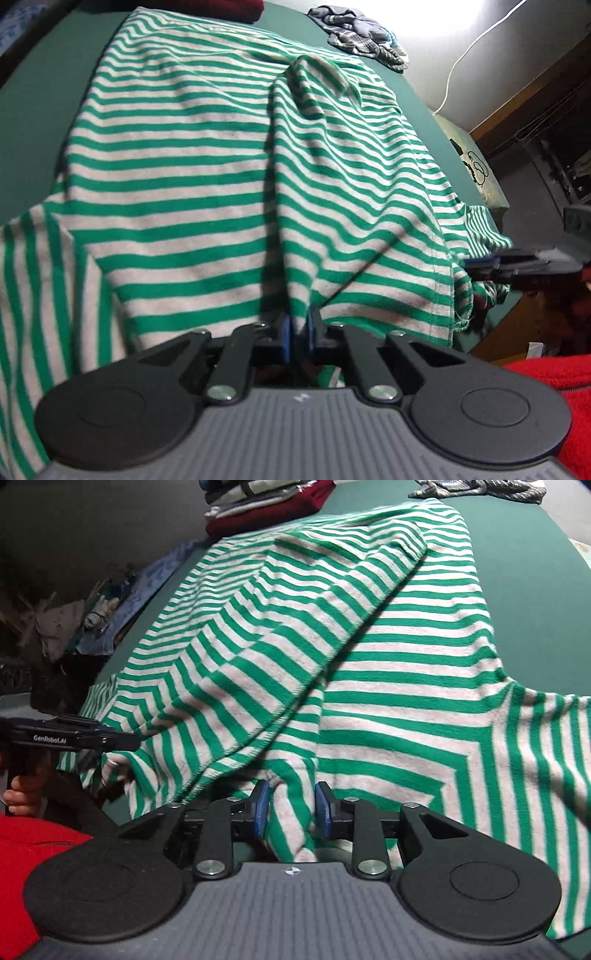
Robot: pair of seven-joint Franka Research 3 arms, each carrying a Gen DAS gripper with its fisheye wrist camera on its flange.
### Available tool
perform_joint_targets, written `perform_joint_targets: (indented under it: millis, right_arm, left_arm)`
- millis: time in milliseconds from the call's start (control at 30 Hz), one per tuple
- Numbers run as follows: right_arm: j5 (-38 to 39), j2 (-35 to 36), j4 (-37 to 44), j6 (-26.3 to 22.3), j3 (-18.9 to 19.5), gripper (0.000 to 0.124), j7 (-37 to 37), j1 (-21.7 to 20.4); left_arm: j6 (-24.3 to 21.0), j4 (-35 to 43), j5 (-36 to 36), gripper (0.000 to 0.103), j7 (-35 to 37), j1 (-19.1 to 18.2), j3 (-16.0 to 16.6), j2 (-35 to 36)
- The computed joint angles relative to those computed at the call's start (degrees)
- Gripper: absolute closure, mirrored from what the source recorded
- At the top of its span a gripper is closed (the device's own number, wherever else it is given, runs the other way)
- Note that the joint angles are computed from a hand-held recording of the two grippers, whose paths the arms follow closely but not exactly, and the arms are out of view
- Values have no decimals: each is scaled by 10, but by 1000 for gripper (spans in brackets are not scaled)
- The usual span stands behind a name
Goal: Fold clothes
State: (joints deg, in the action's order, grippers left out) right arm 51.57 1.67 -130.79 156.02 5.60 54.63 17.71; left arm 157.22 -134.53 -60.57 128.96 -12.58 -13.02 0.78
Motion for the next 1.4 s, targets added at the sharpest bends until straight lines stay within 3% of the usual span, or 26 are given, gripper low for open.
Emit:
perform_joint_targets:
  millis: [67, 133, 167, 200, 267, 433, 500, 633, 667, 700, 767, 833, 967, 1033, 1167, 1233, 1300, 1367, 1400]
  right_arm:
    - [53, 5, 17, 32, 2, 85, -44, -1]
    - [112, 26, 53, 69, 7, 83, -88, -2]
    - [141, 44, 78, 83, 12, 82, -113, -3]
    - [169, 64, 108, 94, 18, 81, -141, -6]
    - [202, 110, 169, 117, 32, 75, -187, -11]
    - [50, 244, 312, 184, 42, 74, -201, 20]
    - [-32, 297, 369, 191, 4, 74, -151, 60]
    - [-145, 385, 467, 188, -81, 74, -63, 126]
    - [-162, 400, 485, 187, -92, 74, -50, 132]
    - [-172, 412, 500, 179, -90, 76, -45, 127]
    - [-185, 420, 519, 140, -83, 116, -25, 113]
    - [-185, 418, 527, 116, -52, 116, -26, 84]
    - [-135, 403, 515, 132, 117, 116, -142, -37]
    - [-124, 415, 538, 113, 160, 116, -169, -64]
    - [-118, 466, 606, 74, 171, 116, -183, -57]
    - [-149, 493, 643, 63, 124, 115, -143, -20]
    - [-197, 503, 659, 43, 76, 109, -82, 8]
    - [-174, 476, 618, 60, 99, 87, -86, -17]
    - [-140, 453, 580, 86, 140, 81, -113, -53]
  left_arm:
    - [10, 8, -12, 89, 22, 0, 0, -1]
    - [24, 18, -40, 71, 58, -1, -1, -2]
    - [28, 28, -57, 53, 73, -1, -1, 3]
    - [31, 39, -74, 45, 89, 0, -1, 9]
    - [34, 61, -78, 44, 93, 2, -4, 27]
    - [48, 88, -2, 44, 9, 7, -24, 74]
    - [54, 86, 13, 54, -18, 11, -35, 81]
    - [102, 68, 5, 63, -16, 11, -59, 76]
    - [114, 65, 8, 71, -22, 10, -63, 77]
    - [119, 65, 7, 86, -26, 11, -66, 78]
    - [124, 66, -8, 103, -25, 16, -75, 80]
    - [132, 64, -31, 103, -17, 19, -83, 78]
    - [148, 46, -83, 103, -2, 14, -86, 47]
    - [157, 32, -90, 103, -12, -1, -75, 27]
    - [182, 6, 28, 103, -145, -26, -48, 20]
    - [172, 5, 123, 103, -240, -30, -34, 31]
    - [158, 8, 190, 103, -290, -25, -31, 40]
    - [165, 3, 193, 101, -285, -13, -45, 35]
    - [169, 0, 181, 98, -275, -7, -51, 32]
